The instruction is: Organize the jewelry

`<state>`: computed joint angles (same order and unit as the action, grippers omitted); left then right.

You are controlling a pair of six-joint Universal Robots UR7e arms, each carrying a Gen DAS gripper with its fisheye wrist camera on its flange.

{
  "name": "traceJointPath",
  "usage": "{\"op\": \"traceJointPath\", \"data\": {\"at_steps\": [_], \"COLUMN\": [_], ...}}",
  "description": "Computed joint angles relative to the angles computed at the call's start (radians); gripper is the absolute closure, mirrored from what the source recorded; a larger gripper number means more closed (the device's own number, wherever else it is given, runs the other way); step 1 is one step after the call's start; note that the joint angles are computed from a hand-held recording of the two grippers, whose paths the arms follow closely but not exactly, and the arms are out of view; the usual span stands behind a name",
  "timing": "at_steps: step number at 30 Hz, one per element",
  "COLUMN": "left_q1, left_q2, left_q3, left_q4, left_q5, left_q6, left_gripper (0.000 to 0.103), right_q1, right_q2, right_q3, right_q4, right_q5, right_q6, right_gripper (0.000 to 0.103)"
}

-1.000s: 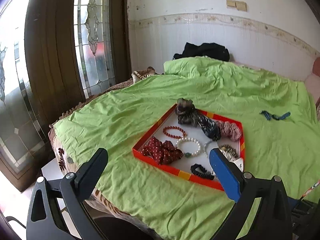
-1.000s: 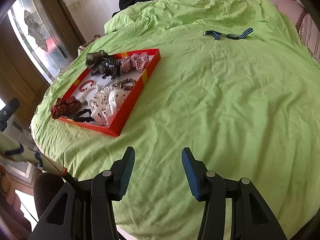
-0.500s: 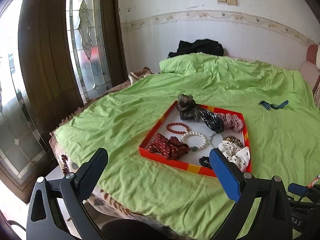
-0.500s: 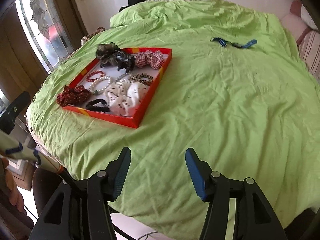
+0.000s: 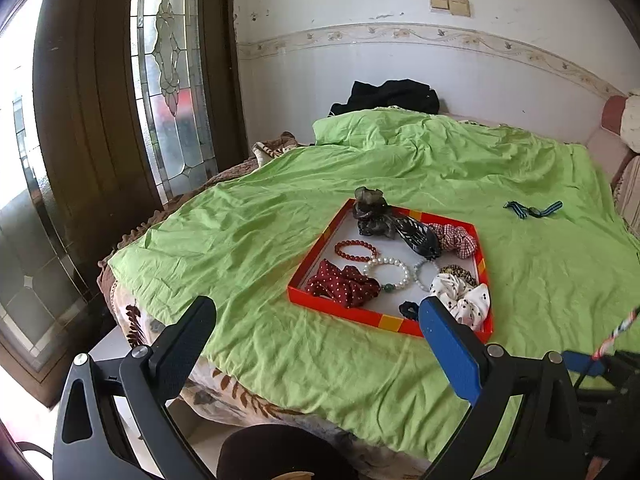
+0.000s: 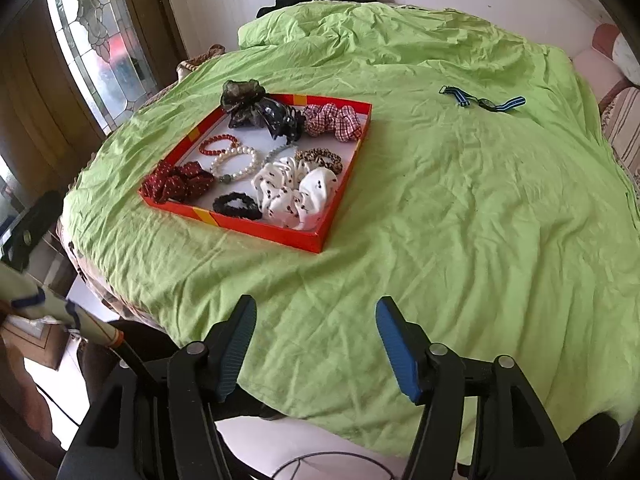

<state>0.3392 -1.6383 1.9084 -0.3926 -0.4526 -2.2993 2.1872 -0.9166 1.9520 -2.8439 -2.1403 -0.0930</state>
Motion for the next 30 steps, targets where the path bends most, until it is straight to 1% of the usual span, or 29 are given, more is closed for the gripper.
{"op": "traceJointPath", "data": {"at_steps": [3, 8, 12, 20, 30], "left_q1": [-0.001, 0.019, 0.035, 0.05, 0.067], "left_q2": [-0.006, 0.012, 0.0, -0.011, -0.014], "left_q3": [0.006, 0.008, 0.024, 0.049, 0.059], "left_q4": [-0.017, -0.019, -0.107, -0.235, -0.294], "left_q5": [-0.011, -0.024, -0.026, -0.021, -0.037], "left_q6": [0.027, 0.032, 0.122, 0.268, 0.336], "left_gripper": [0.002, 0.002, 0.002, 0.002, 0.002], "right_q1": [0.011, 0.017, 0.009, 0.007, 0.012], "right_q2": [0.0, 0.008, 0.008, 0.013, 0.018], "right_q3": [0.007, 0.02, 0.024, 0.031, 0.035], "right_q4": [-0.02, -0.033, -0.031, -0.048, -0.073], "right_q5": [0.001, -0.007, -0.009, -0.025, -0.036], "right_q6": [0.006, -0.007, 0.002, 0.008, -0.006], "right_gripper": [0.031, 0.03, 0.03, 0.03, 0.029]}}
